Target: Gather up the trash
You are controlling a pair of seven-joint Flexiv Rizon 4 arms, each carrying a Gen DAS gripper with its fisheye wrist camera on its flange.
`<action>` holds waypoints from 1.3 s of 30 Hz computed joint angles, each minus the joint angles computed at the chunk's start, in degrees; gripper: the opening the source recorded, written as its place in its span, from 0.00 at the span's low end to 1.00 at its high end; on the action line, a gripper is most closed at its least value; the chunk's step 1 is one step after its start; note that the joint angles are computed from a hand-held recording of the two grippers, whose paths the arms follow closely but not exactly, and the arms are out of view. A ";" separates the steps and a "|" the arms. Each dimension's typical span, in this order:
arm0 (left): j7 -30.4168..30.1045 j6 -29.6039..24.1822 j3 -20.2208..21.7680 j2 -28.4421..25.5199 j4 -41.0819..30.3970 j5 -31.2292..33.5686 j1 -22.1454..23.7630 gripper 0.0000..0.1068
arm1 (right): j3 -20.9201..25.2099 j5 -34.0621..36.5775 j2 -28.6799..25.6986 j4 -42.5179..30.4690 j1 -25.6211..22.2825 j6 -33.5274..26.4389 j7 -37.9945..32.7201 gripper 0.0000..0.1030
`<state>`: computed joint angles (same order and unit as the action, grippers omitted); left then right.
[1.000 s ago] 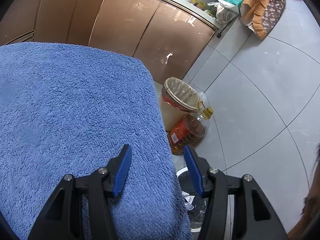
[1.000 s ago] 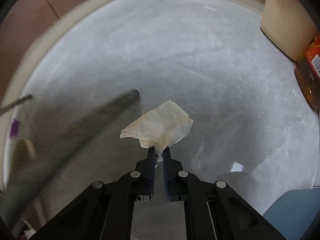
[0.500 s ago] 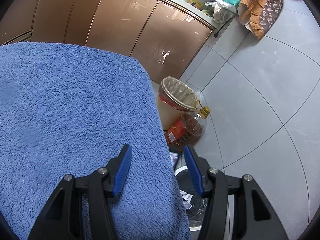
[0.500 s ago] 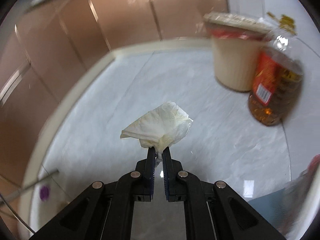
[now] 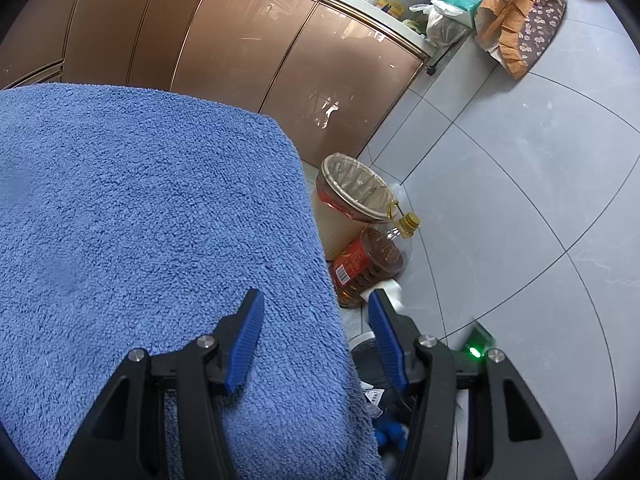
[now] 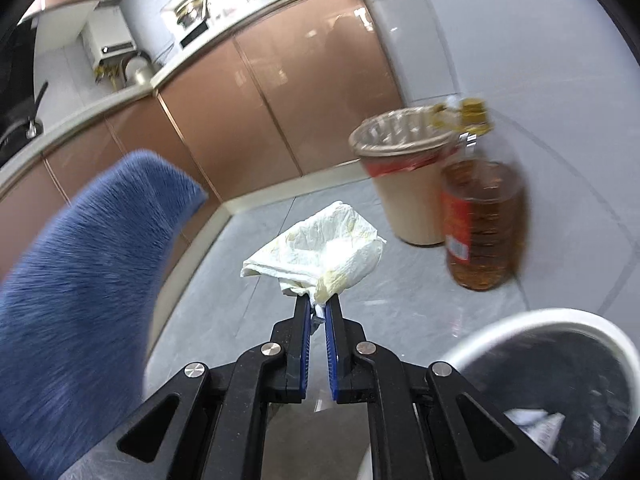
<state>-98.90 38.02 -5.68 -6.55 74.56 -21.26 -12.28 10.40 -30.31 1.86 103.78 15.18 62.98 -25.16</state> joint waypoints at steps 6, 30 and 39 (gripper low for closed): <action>0.18 -0.02 0.00 0.02 0.06 -0.16 0.01 0.49 | 2.12 8.61 8.74 3.30 0.27 -14.22 -4.11 0.10; 2.93 -5.00 0.09 3.70 -6.14 8.18 -1.19 0.49 | 12.01 0.56 17.53 -16.73 0.88 -51.28 -7.53 0.73; 9.21 -9.17 3.36 20.65 -0.32 19.43 3.48 0.63 | 18.65 -10.09 10.48 -28.65 8.79 -54.27 -8.85 0.92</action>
<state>-89.69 28.86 -2.32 14.10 74.24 -1.83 -8.80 29.05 -40.40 12.34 75.13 23.96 8.72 -34.01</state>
